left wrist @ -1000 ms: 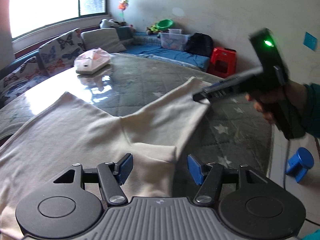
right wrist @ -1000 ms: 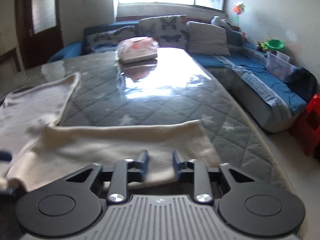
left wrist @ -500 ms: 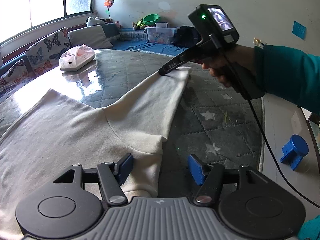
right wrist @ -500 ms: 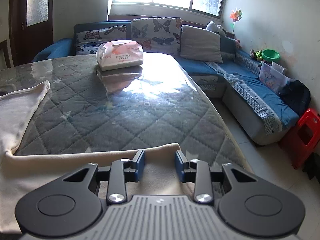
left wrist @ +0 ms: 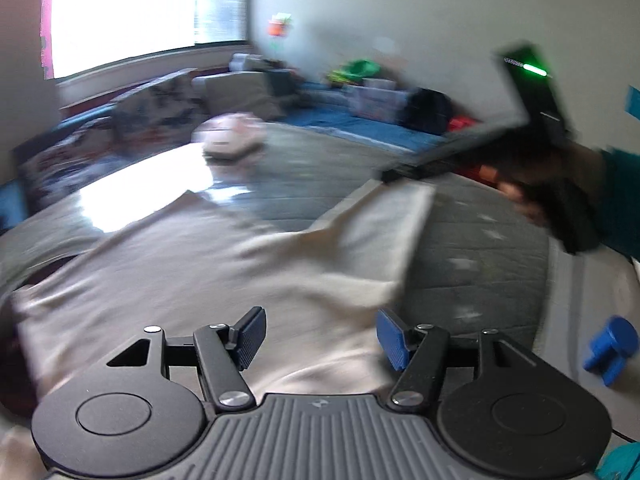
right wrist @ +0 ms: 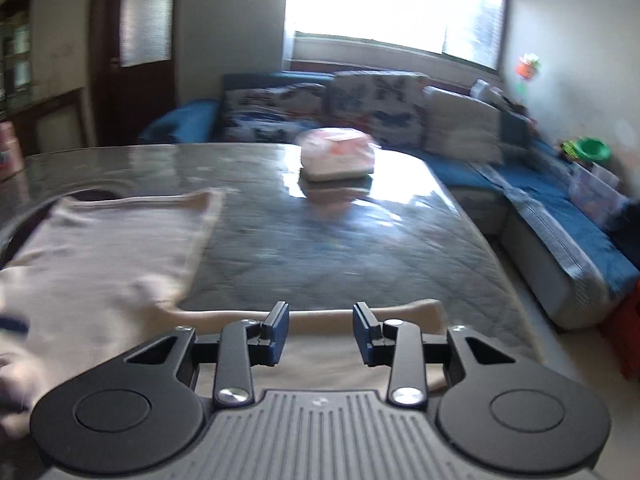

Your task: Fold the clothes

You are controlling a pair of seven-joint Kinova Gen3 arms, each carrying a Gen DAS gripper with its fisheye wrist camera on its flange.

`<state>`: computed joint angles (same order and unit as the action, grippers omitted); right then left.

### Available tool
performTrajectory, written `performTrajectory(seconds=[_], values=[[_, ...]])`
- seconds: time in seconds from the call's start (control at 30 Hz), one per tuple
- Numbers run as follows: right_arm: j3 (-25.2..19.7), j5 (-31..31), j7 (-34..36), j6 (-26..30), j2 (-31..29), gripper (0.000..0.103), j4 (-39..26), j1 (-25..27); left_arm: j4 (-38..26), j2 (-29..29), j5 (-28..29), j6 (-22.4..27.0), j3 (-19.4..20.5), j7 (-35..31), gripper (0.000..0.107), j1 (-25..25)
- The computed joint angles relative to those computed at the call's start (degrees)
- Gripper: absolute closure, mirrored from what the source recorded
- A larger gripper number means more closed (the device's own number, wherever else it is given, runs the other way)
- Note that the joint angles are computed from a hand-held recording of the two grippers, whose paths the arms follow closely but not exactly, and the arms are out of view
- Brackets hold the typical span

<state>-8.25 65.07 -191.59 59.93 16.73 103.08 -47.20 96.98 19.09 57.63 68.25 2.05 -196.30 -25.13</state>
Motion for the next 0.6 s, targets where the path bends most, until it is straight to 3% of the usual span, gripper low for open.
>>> performTrajectory(seconds=[0.23,0.47,0.6], values=[[-1.2,2.1,5.1,-7.3,2.0,0.062,-4.6,-2.2,-2.2,0.8,0.1,-9.7,-3.1,7.6,0.062,-3.4],[0.1,-2.3,16.9,-15.7,5.7,0.062,-10.6,-3.0,-2.3,2.5,-2.1,-13.3,-1.9,11.0,0.073,-6.4],[0.1,-6.6,25.2,-19.3,7.9,0.062,-14.3,-3.3,-2.1,3.2,-0.9,-12.7,-0.7,10.0,0.077,-8.5]])
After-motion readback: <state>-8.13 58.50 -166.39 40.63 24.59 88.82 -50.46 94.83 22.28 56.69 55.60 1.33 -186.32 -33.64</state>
